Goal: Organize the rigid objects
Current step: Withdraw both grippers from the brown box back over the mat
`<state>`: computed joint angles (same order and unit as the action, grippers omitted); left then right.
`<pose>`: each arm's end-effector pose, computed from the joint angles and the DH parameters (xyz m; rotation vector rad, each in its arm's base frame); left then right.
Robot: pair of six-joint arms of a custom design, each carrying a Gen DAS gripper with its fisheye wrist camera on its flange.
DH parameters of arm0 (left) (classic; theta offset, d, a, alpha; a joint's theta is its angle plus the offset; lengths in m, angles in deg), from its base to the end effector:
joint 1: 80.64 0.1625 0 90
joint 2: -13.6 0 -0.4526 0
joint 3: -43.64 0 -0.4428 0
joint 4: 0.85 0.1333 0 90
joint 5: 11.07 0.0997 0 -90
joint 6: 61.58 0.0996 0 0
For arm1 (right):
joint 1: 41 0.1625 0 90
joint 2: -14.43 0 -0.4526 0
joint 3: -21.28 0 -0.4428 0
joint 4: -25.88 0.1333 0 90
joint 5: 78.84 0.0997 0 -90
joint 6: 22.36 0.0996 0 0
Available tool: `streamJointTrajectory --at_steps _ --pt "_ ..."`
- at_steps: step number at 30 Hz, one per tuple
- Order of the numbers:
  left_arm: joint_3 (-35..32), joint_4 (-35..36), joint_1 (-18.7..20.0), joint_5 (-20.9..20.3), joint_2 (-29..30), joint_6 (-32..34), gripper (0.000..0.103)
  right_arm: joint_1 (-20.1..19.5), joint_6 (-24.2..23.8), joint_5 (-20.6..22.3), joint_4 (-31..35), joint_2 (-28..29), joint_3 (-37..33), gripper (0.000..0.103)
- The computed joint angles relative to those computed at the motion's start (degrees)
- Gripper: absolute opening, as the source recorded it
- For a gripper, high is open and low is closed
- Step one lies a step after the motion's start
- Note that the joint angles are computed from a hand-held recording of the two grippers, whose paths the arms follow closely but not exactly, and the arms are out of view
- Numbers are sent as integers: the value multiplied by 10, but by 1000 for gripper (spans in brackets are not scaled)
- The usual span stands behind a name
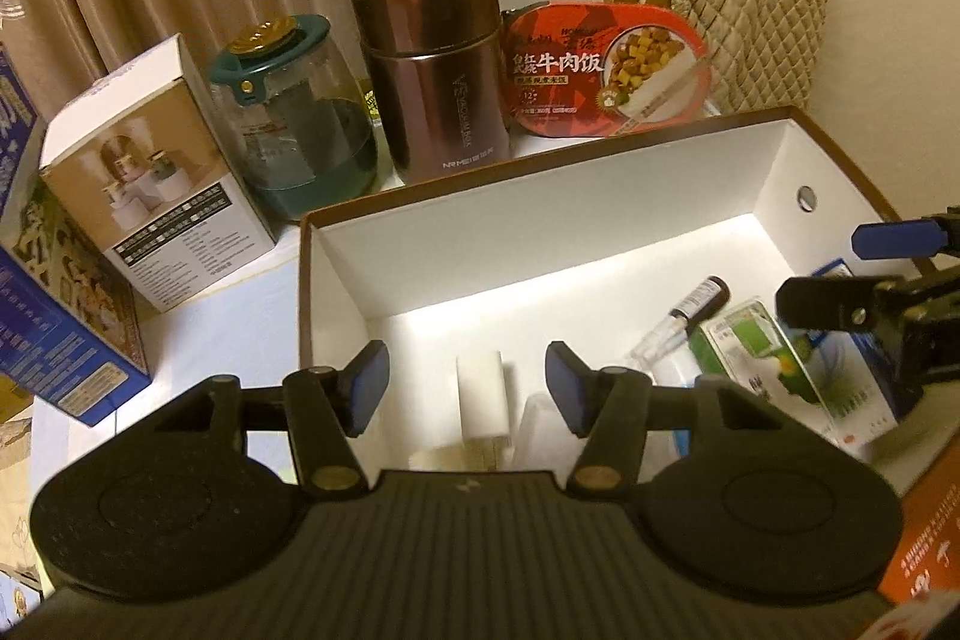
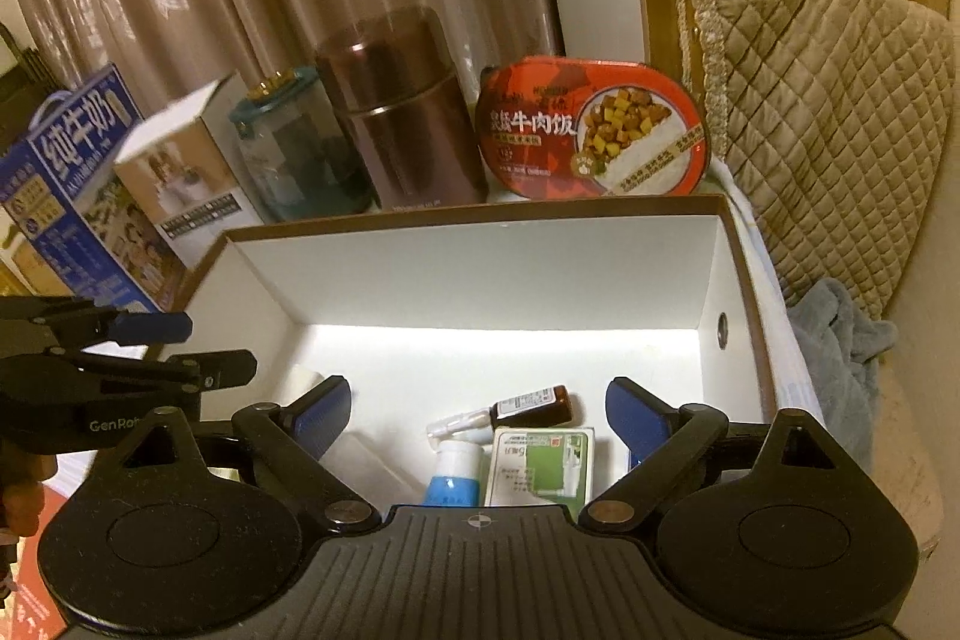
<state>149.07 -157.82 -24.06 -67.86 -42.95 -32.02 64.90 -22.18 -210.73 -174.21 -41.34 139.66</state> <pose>-0.2074 -0.6554 0.1583 1.2246 2.2301 -0.4299 0.2232 -0.5398 0.1669 -0.0691 -2.3336 1.1258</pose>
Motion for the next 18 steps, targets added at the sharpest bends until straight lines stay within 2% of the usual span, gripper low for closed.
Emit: streamJointTrajectory --at_steps 7,18 --pt "43 14 -7 -11 -61 -28 54 30 -3 -11 -24 -17 38 89" --pt "114 40 -23 -10 -171 -85 54 83 22 -21 -26 -29 80 89"
